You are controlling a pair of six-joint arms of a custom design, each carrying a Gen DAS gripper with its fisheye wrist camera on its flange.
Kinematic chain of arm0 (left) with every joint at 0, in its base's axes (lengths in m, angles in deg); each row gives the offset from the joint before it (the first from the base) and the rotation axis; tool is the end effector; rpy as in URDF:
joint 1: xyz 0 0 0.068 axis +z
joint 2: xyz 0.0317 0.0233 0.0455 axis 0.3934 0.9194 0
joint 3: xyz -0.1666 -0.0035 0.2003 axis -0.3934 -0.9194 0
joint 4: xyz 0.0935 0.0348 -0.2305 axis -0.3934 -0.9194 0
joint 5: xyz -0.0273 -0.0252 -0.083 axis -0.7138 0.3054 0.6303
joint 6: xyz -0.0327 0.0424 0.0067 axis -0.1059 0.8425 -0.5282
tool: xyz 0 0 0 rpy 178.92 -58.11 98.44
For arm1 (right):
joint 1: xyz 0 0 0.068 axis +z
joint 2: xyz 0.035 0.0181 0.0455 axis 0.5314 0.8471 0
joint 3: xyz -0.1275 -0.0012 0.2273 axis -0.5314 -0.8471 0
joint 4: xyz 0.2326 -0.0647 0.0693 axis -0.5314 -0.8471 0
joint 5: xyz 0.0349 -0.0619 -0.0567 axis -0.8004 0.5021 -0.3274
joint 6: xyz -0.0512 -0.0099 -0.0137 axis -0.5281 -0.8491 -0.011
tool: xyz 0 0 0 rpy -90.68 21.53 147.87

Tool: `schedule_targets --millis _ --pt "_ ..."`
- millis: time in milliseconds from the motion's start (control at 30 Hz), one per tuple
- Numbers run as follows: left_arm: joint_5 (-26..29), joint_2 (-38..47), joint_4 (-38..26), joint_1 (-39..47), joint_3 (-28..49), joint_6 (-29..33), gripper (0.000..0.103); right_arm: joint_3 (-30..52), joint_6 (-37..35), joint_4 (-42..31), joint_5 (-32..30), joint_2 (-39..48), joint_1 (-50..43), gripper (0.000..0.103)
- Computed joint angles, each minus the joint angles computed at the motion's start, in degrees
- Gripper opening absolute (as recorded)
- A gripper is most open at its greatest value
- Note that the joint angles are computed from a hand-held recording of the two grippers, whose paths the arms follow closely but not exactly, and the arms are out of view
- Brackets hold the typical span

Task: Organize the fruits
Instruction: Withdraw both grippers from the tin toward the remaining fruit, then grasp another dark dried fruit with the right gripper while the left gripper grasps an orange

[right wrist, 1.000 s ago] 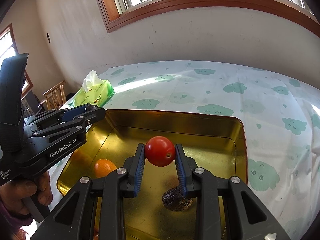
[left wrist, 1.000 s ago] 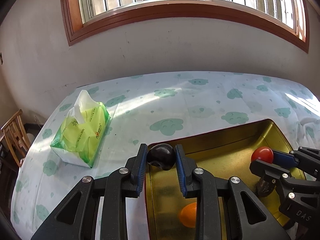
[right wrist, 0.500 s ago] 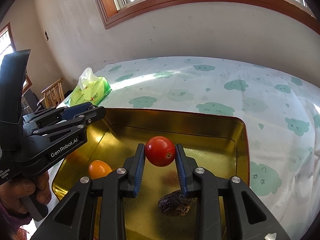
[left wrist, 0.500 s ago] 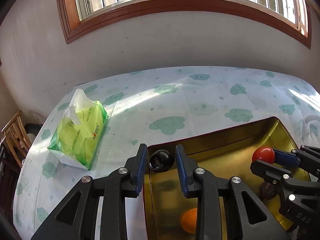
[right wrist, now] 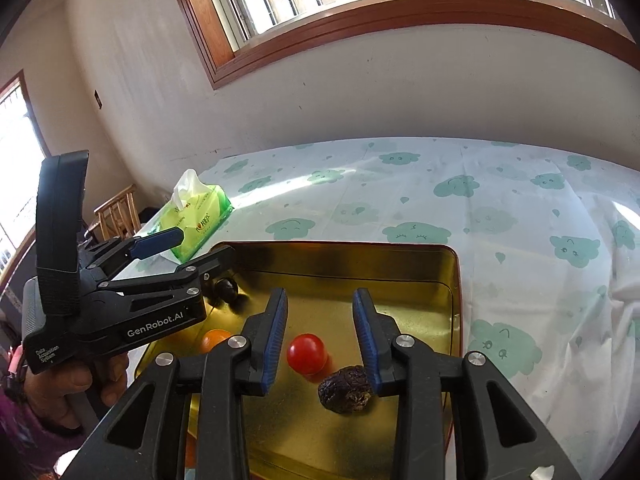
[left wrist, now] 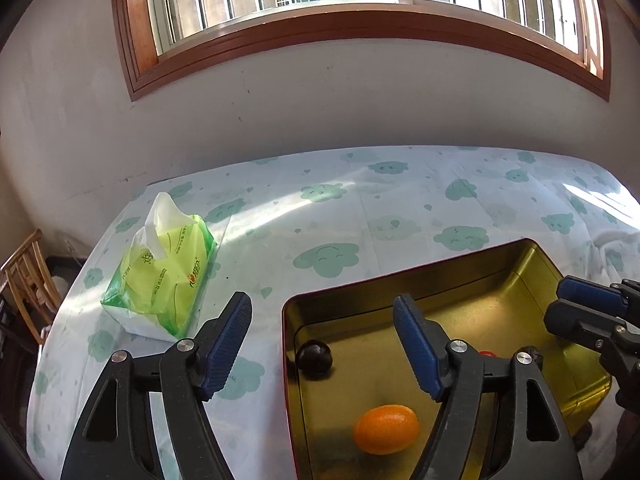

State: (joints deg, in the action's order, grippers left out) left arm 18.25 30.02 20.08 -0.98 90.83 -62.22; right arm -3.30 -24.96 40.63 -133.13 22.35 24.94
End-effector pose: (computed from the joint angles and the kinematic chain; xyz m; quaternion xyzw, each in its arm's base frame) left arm 0.2766 -0.1051 0.2351 -0.0627 0.9068 0.0831 0.4084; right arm 0.3023 -0.0130 0.2443 -0.2271 0.8645 0.2750 0.3543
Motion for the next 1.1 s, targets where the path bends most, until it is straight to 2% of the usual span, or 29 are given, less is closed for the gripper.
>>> schedule_targets --millis 133,233,400,533,600,733,867,1100 --pt "-1.4 -8.3 0.3 -1.8 -4.1 0.1 0.079 -1.4 -9.7 -8.0 -8.4 -3.1 -9.7 0.035" --pt "-2.1 -14.3 -0.9 -3.9 -7.0 0.3 0.08 -1.0 -22.2 -19.3 -12.8 -3.1 -17.5 0.035" --pt "-5.3 -24.3 -4.6 -10.3 -13.8 -2.5 0.08 -3.9 -44.7 -34.3 -11.0 -1.2 -28.3 0.035" --pt "-6.8 -31.4 -8.7 -18.3 -20.1 -8.9 0.08 -7.3 -53.5 -37.7 -7.1 0.5 -33.6 0.035" --pt "-7.3 -33.9 -10.6 -22.7 -23.1 -12.8 0.08 -8.9 -54.2 -37.5 -5.6 0.2 -34.2 0.035" --pt "-8.7 -35.5 -13.1 -30.0 -28.2 -21.9 0.08 -12.0 -51.2 -33.7 -3.8 -2.6 -32.2 0.035" --pt "-10.3 -37.9 -14.7 -34.7 -31.2 -28.5 0.08 -13.8 -46.5 -30.1 -2.2 -4.2 -28.8 0.035" --pt "-9.9 -40.4 -13.4 -36.3 -33.5 -30.0 0.08 -16.8 -38.6 -23.2 0.3 -7.7 -21.4 0.035"
